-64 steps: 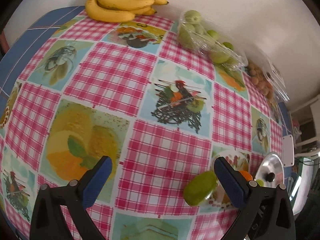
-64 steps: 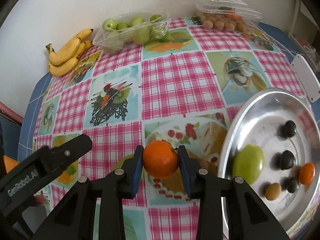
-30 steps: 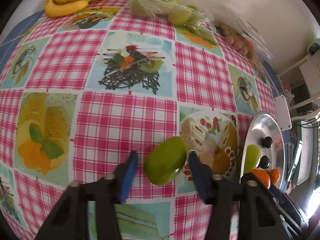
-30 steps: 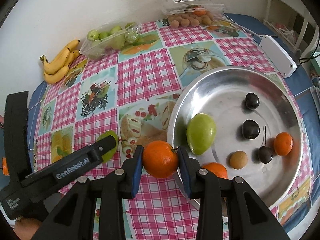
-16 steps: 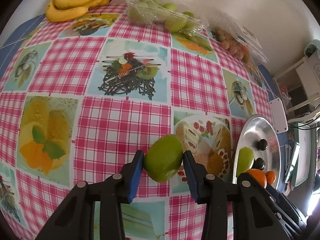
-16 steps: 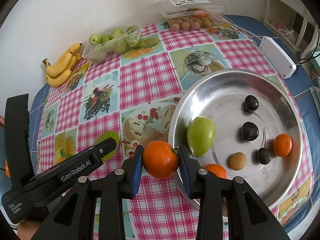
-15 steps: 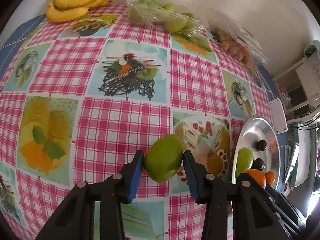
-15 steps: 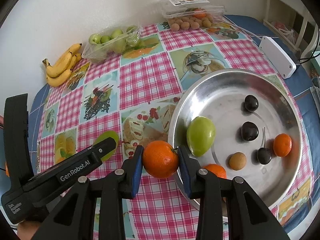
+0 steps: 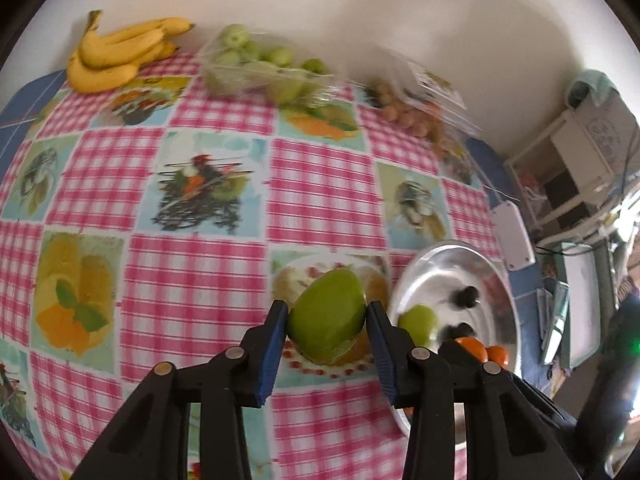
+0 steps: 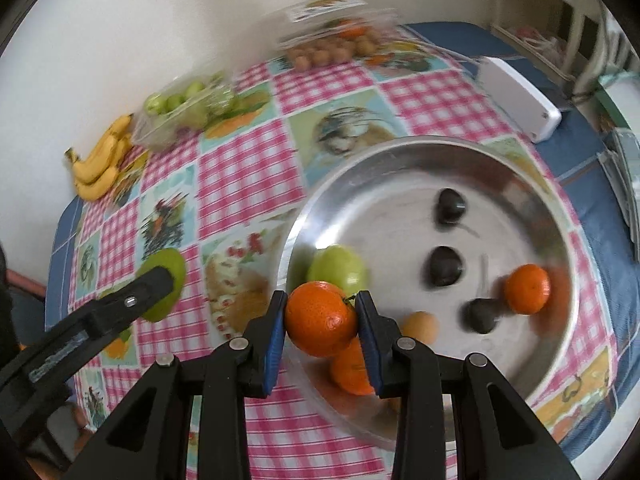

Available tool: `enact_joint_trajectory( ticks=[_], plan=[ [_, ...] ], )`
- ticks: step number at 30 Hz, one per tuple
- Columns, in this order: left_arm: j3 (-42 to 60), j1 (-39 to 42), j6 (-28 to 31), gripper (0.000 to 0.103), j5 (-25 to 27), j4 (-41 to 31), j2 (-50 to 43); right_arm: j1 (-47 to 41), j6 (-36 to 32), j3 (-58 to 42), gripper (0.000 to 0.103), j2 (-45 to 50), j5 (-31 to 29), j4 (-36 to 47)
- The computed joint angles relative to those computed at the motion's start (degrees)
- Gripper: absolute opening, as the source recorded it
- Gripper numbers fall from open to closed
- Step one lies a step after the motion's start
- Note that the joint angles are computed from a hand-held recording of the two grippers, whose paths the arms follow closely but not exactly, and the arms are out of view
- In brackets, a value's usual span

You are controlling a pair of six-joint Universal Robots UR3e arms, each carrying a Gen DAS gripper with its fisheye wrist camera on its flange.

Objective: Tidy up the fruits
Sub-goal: 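Lift and carry the orange and green apple over the steel bowl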

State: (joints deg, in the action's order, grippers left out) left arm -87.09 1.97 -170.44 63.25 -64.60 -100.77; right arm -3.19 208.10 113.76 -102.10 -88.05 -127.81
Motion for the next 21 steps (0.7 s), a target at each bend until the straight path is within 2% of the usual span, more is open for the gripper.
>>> enact_joint_trajectory(
  ticks=[11,21],
  plan=[
    [1.60,-8.39,0.29,0.043,0.36,-0.23,-1.71,-12.07,-5.08,8.06,0.036,-9.88,1.86,4.24],
    [1.59,-10.75,0.11,0.043,1.51,-0.20,-3.23,-13.50,-6.01,9.19,0.036,-9.28,3.02,4.80]
  ],
)
